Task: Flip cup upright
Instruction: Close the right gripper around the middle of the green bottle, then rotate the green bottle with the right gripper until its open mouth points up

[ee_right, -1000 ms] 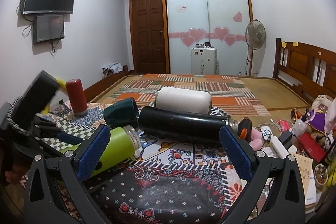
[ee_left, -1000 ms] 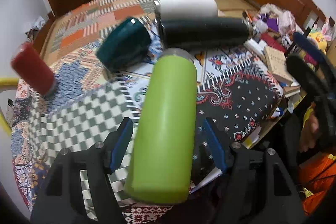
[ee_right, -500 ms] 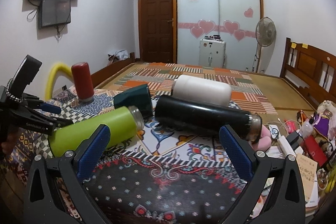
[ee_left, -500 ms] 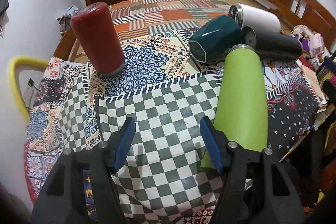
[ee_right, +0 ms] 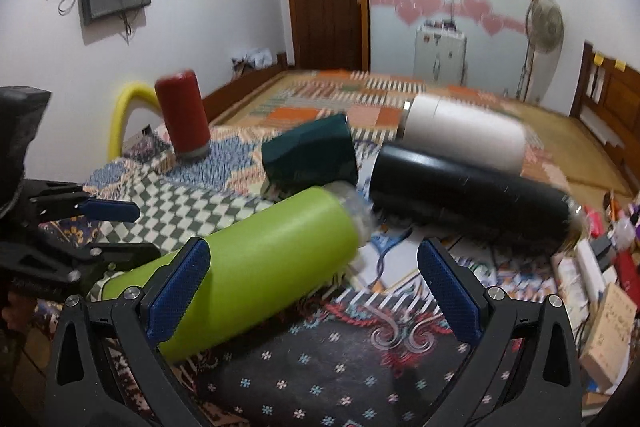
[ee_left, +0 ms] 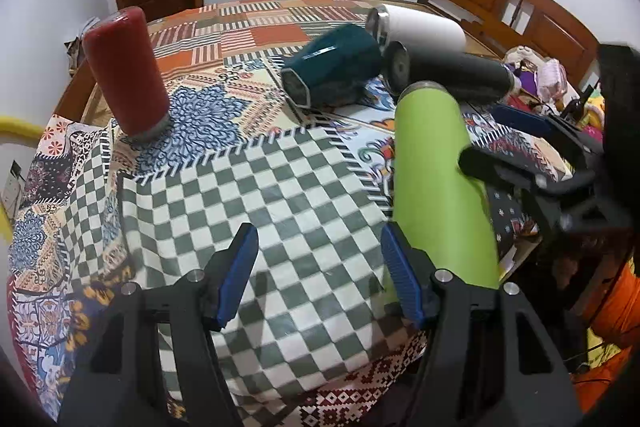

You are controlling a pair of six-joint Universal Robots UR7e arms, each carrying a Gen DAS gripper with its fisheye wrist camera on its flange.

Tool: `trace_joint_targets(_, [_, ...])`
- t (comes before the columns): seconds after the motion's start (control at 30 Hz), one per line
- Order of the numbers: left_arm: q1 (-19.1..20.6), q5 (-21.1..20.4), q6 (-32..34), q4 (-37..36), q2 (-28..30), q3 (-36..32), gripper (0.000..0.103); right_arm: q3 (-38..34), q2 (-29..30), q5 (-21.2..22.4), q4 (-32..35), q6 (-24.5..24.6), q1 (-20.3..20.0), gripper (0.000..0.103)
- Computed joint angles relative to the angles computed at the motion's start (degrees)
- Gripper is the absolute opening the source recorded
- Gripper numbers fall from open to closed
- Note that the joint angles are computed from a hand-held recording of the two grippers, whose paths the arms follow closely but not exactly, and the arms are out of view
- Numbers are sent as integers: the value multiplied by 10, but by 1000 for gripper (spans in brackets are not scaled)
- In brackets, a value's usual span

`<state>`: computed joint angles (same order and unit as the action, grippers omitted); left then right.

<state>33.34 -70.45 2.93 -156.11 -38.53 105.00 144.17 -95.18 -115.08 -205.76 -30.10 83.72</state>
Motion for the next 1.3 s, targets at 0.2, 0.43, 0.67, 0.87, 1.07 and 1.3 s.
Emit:
trace_joint_targets(0.2, [-8,-22,1,-8,4,17,64,-7,-77,61,176,94,-40,103])
trace_joint_targets(0.43, [-22,-36,3,-32,8,35,64,-22,-94,66,284,115,-38,94])
trace_joint_targets(0.67, [-22,-8,-12,-70,-7,61,64,-75,-47,8,352,66,2,74])
trace_joint_targets(0.87, [-17,16,-33,-93,-30,82,64,-113,-28,-44,426,48,29,67])
trace_joint_targets(1.07, [-19,20,-40,-119,-45,91,64,-109,-40,-53,413,38,42,62])
trace_joint_targets(1.3, [-34,46,-52,-155,-52,93,64,-91,-68,-38,360,29,55,61])
